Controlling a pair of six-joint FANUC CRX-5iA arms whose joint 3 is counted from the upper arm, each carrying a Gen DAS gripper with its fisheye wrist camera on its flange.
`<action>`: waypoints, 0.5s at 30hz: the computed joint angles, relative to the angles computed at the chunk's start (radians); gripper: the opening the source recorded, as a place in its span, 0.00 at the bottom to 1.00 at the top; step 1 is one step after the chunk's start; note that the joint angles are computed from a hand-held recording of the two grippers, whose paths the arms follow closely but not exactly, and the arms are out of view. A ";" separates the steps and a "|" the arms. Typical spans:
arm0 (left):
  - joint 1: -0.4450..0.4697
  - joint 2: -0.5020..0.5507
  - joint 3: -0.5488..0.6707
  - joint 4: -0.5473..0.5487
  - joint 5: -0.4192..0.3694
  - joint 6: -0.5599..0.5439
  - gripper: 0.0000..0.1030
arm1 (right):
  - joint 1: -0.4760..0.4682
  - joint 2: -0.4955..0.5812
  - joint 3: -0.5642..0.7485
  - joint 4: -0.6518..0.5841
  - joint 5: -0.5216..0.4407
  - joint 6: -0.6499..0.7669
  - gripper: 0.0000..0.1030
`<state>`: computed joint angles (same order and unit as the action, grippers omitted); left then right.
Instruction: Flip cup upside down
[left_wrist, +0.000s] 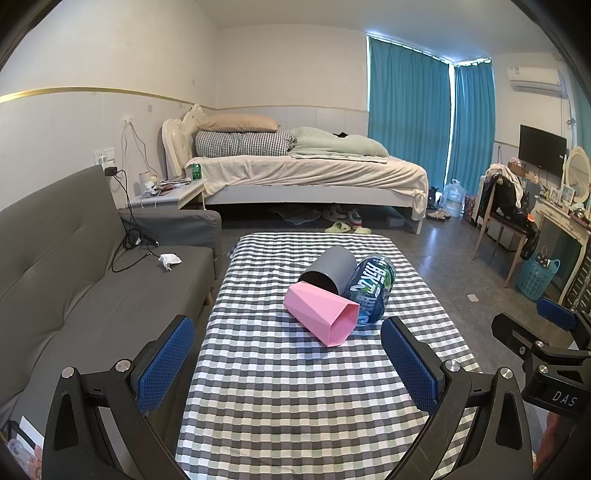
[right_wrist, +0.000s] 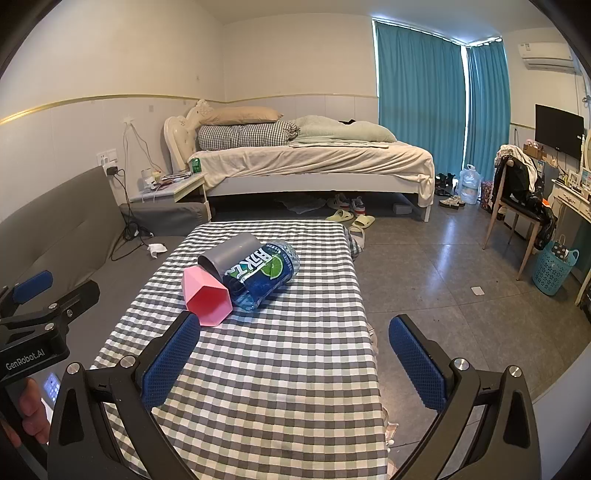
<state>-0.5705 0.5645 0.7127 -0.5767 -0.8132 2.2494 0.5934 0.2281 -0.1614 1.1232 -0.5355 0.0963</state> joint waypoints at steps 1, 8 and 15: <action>0.000 0.000 0.000 0.000 0.000 0.000 1.00 | 0.000 -0.001 -0.001 0.001 0.000 0.000 1.00; 0.000 -0.001 -0.002 0.000 0.001 0.001 1.00 | 0.001 -0.002 -0.004 0.006 -0.002 -0.005 1.00; 0.000 -0.002 -0.002 -0.001 0.001 0.001 1.00 | 0.001 0.000 -0.002 0.008 -0.002 -0.007 1.00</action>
<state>-0.5704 0.5628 0.7107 -0.5773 -0.8121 2.2505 0.5946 0.2283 -0.1639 1.1317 -0.5374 0.0897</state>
